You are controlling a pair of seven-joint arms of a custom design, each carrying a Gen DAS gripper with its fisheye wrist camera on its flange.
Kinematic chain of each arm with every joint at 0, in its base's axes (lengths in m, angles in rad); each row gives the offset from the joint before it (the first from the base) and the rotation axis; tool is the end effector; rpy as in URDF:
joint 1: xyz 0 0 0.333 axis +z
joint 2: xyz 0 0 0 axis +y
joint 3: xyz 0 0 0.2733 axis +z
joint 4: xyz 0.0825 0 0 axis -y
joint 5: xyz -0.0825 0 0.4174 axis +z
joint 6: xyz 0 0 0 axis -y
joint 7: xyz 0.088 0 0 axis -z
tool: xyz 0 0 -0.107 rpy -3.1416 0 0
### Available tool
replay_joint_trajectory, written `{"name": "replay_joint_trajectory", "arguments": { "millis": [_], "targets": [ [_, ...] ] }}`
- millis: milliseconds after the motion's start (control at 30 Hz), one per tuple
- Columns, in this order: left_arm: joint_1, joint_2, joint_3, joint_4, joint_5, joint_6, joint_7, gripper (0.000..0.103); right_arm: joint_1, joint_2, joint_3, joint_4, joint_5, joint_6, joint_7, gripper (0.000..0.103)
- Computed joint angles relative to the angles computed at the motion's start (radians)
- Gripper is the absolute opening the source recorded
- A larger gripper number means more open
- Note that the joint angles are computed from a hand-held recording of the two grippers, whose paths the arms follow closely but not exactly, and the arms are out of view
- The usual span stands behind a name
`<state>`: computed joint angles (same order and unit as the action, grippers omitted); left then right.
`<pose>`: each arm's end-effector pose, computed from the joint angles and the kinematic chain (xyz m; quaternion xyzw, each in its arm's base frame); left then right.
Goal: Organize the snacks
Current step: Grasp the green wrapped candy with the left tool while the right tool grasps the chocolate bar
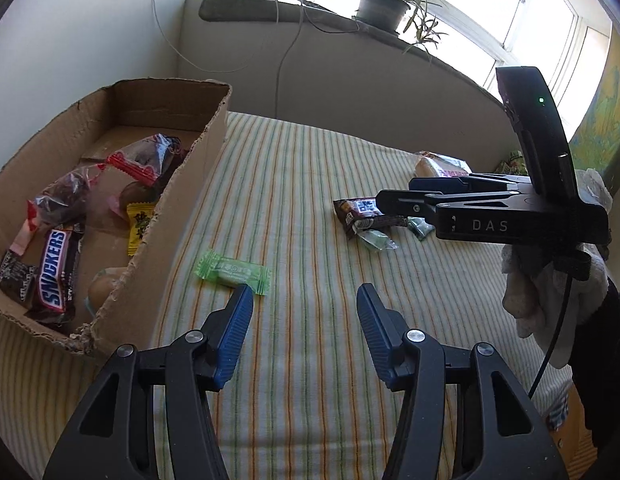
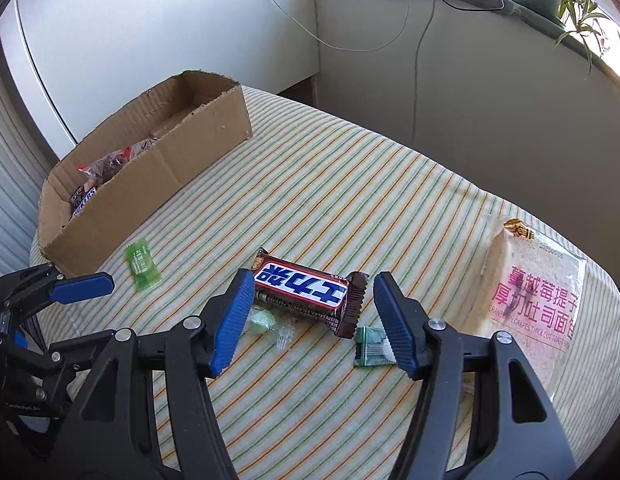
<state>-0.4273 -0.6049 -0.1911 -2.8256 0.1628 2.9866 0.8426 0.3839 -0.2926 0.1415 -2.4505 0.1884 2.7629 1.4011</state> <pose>0.3503 -0.2540 0.3957 -0.6384 0.6719 -0.3494 0.1374 0.4592 0.2574 0.4162 -0.8321 0.4668 -0.1375 0.2659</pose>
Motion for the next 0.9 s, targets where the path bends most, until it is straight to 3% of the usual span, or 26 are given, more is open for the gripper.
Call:
{"name": "replay_joint_trajectory", "arguments": {
  "millis": [267,367,500,600,667,700,733,800,900],
  "targets": [
    [0.103,0.062,-0.117,0.063,0.086,-0.044,-0.099,0.054,0.017,0.028,-0.016,0.017,0.023,0.005,-0.071,0.065],
    [0.176,0.091,-0.193,0.106,0.164,-0.089,-0.190,0.055,0.031,0.035,-0.028,0.020,0.061,0.009,-0.123,0.065],
    [0.218,0.143,-0.234,0.167,0.256,-0.143,-0.297,0.060,0.045,0.061,-0.042,0.038,0.113,0.002,-0.209,0.065],
    [0.206,0.188,-0.209,0.200,0.302,-0.126,-0.325,0.060,0.063,0.078,-0.060,0.051,0.190,-0.004,-0.304,0.065],
    [0.110,0.220,-0.095,0.192,0.232,-0.047,-0.214,0.060,0.069,0.079,-0.066,0.052,0.237,-0.004,-0.359,0.065],
    [0.080,0.226,-0.065,0.190,0.193,-0.030,-0.154,0.060,0.073,0.080,-0.069,0.052,0.262,-0.002,-0.390,0.065],
    [0.083,0.215,-0.071,0.185,0.201,-0.039,-0.153,0.060,0.073,0.080,-0.069,0.050,0.280,0.001,-0.410,0.065],
    [0.141,0.188,-0.137,0.181,0.234,-0.080,-0.220,0.060,0.078,0.079,-0.076,0.047,0.327,0.006,-0.461,0.065],
    [0.168,0.179,-0.170,0.197,0.251,-0.152,-0.305,0.060,0.083,0.081,-0.086,0.051,0.400,-0.001,-0.527,0.065]
  ]
}}
